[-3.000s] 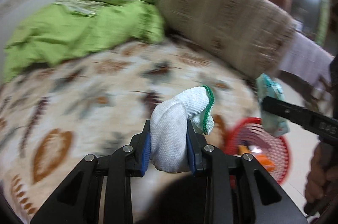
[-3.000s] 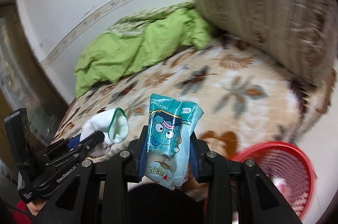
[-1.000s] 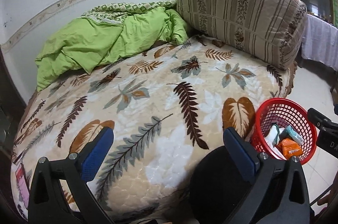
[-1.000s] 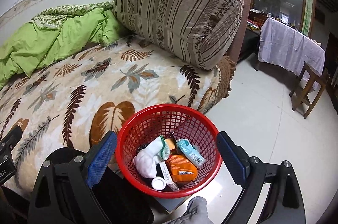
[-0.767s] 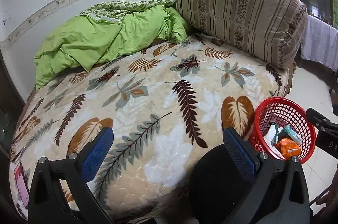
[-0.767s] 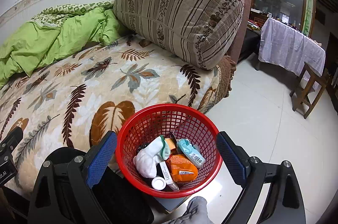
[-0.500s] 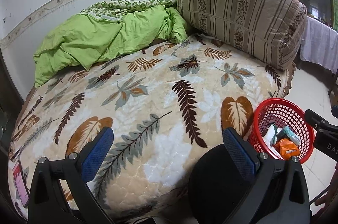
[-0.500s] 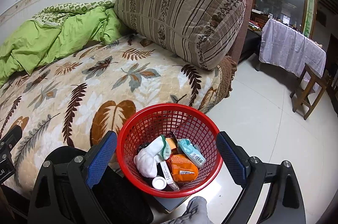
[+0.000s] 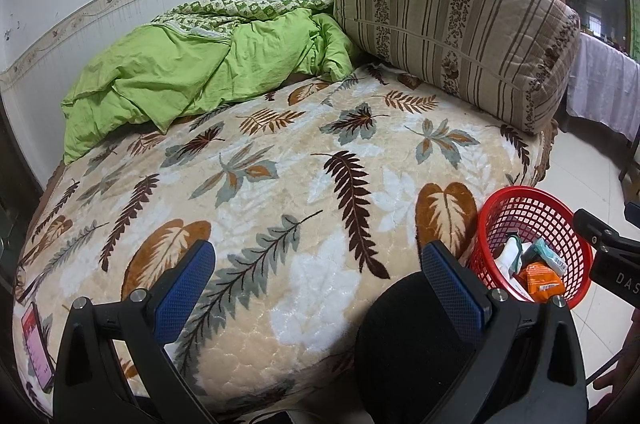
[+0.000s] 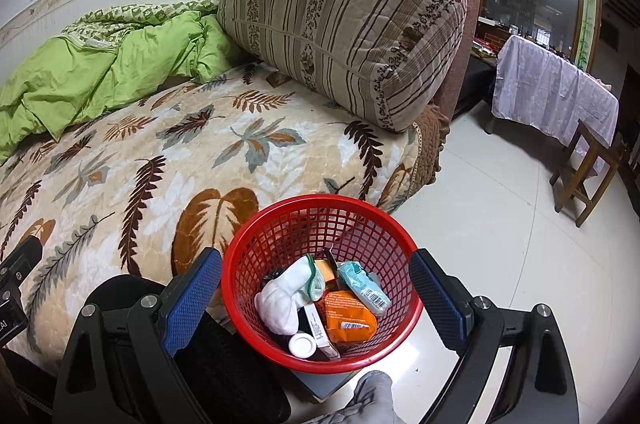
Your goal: Collect trash
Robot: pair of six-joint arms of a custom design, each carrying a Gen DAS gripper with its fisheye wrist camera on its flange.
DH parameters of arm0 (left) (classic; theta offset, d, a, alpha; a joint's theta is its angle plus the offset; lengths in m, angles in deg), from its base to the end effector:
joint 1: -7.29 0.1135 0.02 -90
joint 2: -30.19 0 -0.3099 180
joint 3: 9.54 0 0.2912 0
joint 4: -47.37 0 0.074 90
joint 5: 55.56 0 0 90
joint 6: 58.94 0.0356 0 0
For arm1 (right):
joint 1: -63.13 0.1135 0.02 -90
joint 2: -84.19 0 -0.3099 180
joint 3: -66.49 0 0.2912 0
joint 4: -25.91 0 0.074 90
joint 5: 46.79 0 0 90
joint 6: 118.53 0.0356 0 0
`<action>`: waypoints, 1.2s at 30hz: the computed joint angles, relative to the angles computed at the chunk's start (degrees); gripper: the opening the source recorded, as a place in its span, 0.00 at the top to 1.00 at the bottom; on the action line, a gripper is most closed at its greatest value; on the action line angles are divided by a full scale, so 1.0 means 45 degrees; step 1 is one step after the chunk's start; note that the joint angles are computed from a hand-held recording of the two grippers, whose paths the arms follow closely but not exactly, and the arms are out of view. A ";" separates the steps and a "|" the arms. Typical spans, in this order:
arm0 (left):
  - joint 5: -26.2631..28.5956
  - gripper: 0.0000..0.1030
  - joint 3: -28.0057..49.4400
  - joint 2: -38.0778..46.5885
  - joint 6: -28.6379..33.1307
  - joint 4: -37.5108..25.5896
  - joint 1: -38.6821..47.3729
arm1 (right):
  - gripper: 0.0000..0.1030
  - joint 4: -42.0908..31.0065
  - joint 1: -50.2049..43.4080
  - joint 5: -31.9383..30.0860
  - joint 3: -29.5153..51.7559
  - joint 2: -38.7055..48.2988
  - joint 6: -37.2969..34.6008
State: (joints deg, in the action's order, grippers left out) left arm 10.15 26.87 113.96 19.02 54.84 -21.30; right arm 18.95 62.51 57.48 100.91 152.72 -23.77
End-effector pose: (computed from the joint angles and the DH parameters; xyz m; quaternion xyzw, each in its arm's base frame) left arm 0.2400 -0.1141 0.1391 0.0393 0.8892 0.0350 0.4544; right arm 0.2294 -0.0113 0.1673 0.0938 0.8998 -0.0981 0.4147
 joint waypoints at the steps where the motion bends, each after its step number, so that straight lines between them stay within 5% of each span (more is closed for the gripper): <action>1: -0.0017 0.00 0.0026 0.0035 -0.0022 -0.0001 -0.0007 | 0.07 0.0017 -0.0009 -0.0013 0.0006 0.0024 -0.0006; 36: -0.0131 0.00 0.0045 0.0090 -0.0124 0.0020 -0.0150 | 0.07 0.0178 0.0191 0.0097 -0.0009 0.0171 0.0009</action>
